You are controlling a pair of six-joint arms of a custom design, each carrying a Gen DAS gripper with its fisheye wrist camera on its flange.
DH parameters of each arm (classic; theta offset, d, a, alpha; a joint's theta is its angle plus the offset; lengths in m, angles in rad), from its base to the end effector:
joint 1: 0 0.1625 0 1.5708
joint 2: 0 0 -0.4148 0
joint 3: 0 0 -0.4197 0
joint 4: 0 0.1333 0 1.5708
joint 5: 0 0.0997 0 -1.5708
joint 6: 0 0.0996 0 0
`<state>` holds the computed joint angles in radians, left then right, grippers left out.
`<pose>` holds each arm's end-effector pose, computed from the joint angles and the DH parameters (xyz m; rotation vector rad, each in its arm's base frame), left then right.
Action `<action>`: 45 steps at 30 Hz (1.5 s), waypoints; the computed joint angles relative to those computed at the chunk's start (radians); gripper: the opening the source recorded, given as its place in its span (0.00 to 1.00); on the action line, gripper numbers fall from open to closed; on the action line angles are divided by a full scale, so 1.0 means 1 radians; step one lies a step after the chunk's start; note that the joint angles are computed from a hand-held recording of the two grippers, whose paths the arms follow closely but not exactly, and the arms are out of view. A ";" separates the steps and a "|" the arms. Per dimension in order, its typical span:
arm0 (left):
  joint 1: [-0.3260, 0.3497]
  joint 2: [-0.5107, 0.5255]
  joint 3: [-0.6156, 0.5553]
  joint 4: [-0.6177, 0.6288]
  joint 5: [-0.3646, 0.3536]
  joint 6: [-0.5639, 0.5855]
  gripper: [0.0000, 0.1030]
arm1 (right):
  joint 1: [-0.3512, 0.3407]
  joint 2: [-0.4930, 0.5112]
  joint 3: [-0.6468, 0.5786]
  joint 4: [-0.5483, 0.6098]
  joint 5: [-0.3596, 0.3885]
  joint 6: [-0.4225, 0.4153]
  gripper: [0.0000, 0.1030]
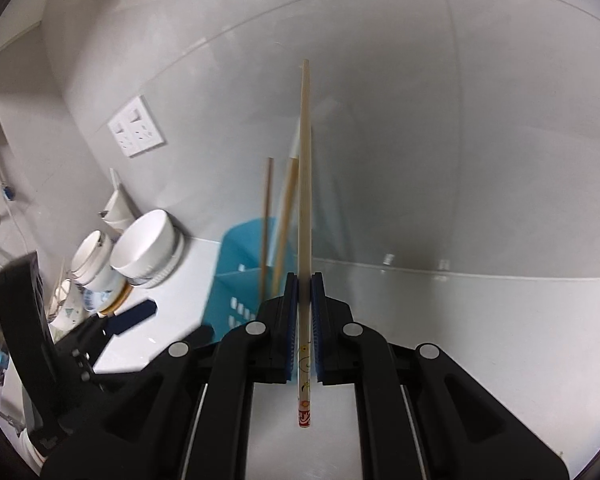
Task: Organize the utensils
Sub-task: 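Lower the left tool's chopstick into the blue holder and open it, then lower the printed-tip chopstick into the blue holder and open the right tool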
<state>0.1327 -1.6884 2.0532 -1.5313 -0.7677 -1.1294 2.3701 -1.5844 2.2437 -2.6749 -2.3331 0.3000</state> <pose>-0.3772 -0.2571 0.3219 0.5779 2.3499 -0.8419 0.3655 -0.2655 0.2980 0.4025 -2.5058 1.0165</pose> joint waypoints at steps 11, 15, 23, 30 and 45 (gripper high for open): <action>-0.024 -0.047 -0.004 0.095 -0.028 -0.068 0.94 | -0.011 0.100 -0.020 -0.217 0.069 -0.105 0.06; -0.024 -0.060 -0.002 0.114 -0.035 -0.083 0.94 | -0.014 0.153 -0.034 -0.292 0.071 -0.139 0.06; -0.014 -0.077 -0.005 0.170 -0.037 -0.122 0.94 | -0.024 0.233 -0.028 -0.460 0.066 -0.213 0.06; -0.015 -0.088 -0.008 0.228 -0.034 -0.163 0.94 | -0.038 0.274 -0.001 -0.544 0.046 -0.233 0.06; -0.005 -0.088 -0.011 0.262 -0.015 -0.181 0.94 | -0.028 0.298 -0.008 -0.431 -0.042 -0.180 0.16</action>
